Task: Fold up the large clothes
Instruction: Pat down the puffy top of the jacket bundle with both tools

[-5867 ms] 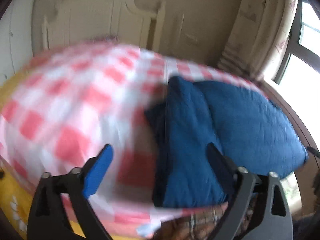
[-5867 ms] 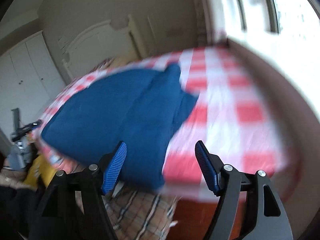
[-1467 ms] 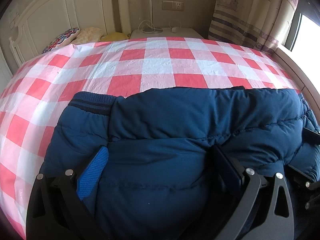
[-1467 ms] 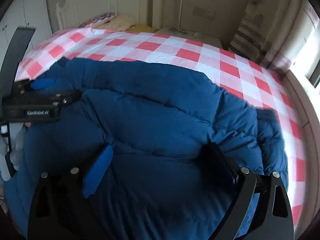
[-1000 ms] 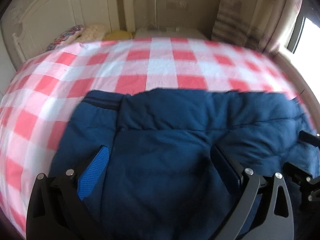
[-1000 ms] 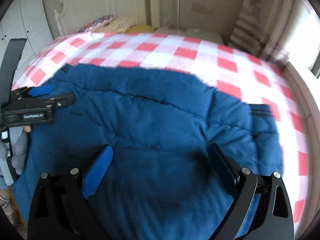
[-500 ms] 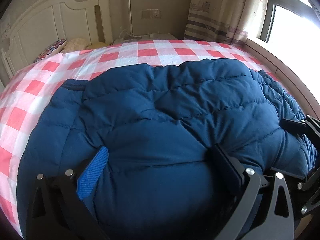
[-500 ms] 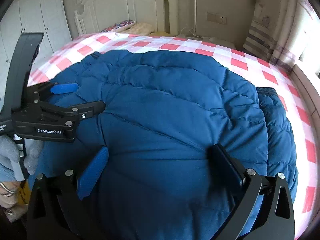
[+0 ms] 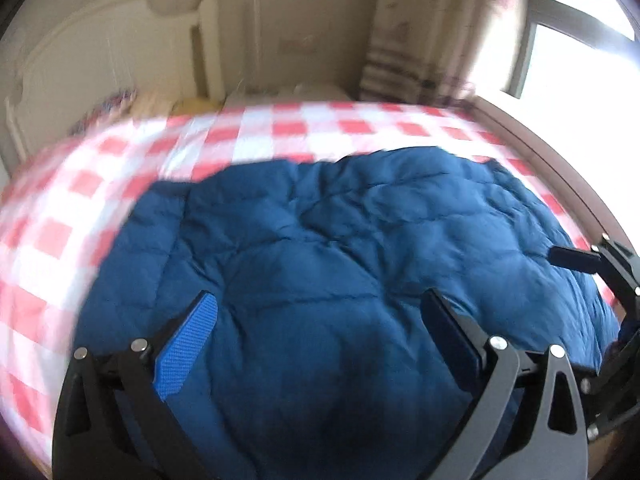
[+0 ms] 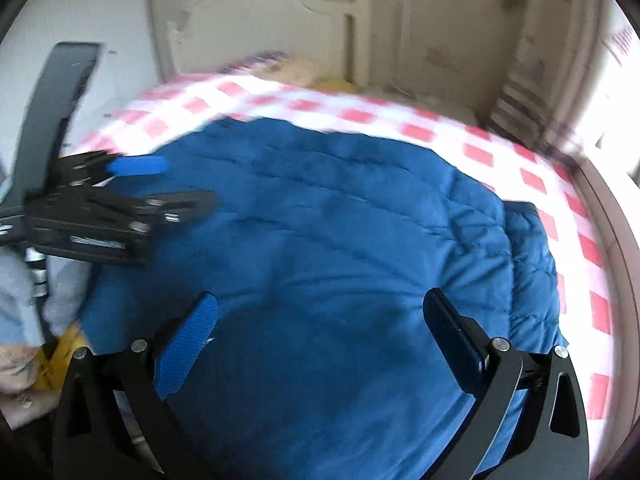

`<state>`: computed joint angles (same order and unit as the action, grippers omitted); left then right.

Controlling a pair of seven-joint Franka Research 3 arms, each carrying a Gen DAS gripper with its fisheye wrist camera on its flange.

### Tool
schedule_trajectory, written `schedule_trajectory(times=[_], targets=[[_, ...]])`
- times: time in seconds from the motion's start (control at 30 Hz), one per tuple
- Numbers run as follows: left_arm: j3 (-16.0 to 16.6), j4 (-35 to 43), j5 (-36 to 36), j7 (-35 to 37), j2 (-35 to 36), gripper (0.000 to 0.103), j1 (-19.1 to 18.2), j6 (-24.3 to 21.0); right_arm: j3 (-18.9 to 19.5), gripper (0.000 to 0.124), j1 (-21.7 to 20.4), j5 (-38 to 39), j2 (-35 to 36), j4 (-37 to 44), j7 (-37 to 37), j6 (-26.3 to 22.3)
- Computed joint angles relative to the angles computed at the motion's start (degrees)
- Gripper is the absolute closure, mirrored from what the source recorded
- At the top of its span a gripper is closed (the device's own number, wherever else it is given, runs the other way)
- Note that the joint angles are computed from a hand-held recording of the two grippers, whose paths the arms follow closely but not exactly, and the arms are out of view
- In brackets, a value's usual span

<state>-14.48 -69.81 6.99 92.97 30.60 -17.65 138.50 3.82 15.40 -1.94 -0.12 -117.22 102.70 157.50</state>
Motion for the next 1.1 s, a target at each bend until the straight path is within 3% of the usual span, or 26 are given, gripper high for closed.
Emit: schedule_trajectory(times=[0.07, 0.13, 0.23, 0.33, 0.67, 0.8, 0.9, 0.97, 1.1], targets=[[0.2, -5.3, 1.6, 0.6, -3.2, 0.002, -0.2, 2.3, 0.7, 0.026, 0.8, 2.2, -1.7, -2.3, -4.1, 0.7], [1.7, -7.8, 4.7, 0.4, -3.6, 0.002, -1.8, 0.3, 1.4, 0.025, 0.9, -2.3, -0.7, -2.6, -1.6, -1.7], [-0.2, -13.6, 2.4, 0.9, -5.0, 0.002, 1.0, 6.9, 1.1, 0.025, 0.8, -10.6, -0.4, -7.4, 5.7, 8.0], [0.0, -12.7, 3.0, 1.3, -4.5, 0.002, 0.8, 5.8, 1.0, 0.025, 0.9, -11.5, -0.2, -7.3, 6.9, 7.9], [-0.2, -16.0, 3.8, 0.7, -5.6, 0.002, 1.2, 9.9, 0.5, 0.025, 0.8, -13.3, -0.2, -8.6, 9.3, 10.8], [-0.6, -16.7, 3.0, 1.0, -5.9, 0.002, 1.7, 10.7, 0.6, 0.025, 0.8, -14.5, -0.3, -8.7, 10.8, 11.0], [-0.9, -16.8, 0.9, 0.6, -7.7, 0.002, 2.7, 7.9, 1.0, 0.026, 1.1, -12.1, -1.1, -7.2, 8.6, 6.0], [-0.3, -20.8, 0.6, -0.3, -11.0, 0.002, 3.6, 11.0, 1.0, 0.026, 0.6, -12.3, -3.1, -7.5, 9.5, 3.9], [3.4, -28.7, 6.3, -5.9, -17.2, 0.002, 4.3, 14.9, 2.2, 0.026, -3.7, -17.2, -8.6, -12.4, 16.8, 6.6]])
